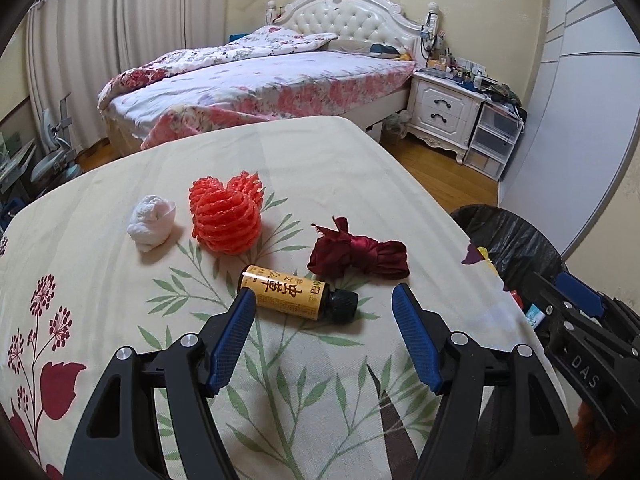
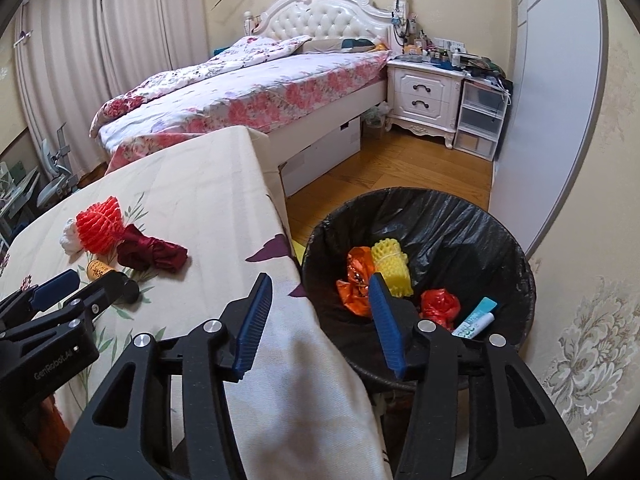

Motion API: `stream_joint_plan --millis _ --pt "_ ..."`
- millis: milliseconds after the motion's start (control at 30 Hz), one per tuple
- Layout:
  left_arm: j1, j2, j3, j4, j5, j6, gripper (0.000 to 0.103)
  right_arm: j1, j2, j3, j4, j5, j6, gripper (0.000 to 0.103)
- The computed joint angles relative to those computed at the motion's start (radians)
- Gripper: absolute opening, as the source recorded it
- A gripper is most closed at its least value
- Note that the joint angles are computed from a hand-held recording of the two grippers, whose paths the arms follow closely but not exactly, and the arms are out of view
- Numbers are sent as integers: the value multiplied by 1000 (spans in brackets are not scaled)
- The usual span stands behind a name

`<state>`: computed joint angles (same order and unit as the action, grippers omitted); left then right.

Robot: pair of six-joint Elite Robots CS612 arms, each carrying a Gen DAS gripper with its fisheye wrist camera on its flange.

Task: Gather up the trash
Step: 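Move both tools back to the table and grasp the yellow bottle with the left tool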

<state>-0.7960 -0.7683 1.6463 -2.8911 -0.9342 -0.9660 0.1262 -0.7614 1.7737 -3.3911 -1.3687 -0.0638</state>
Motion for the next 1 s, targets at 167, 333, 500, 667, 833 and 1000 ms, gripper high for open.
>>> stream_joint_plan --millis 167,333,500,667,833,1000 --pt "16 8 -22 53 -5 -17 69 2 1 -8 16 6 -5 49" --pt "35 1 -14 106 -45 -83 69 4 5 -16 35 12 -12 49" --pt "41 -16 15 114 -67 -121 69 6 7 -20 41 19 -18 49" --pt "45 -30 43 102 -86 -141 69 8 7 -19 44 23 -24 49" --pt "45 -21 29 82 -74 -86 62 14 8 -21 49 21 -33 49" --pt "47 -12 23 47 -88 -12 35 21 7 -23 57 27 -49 49"
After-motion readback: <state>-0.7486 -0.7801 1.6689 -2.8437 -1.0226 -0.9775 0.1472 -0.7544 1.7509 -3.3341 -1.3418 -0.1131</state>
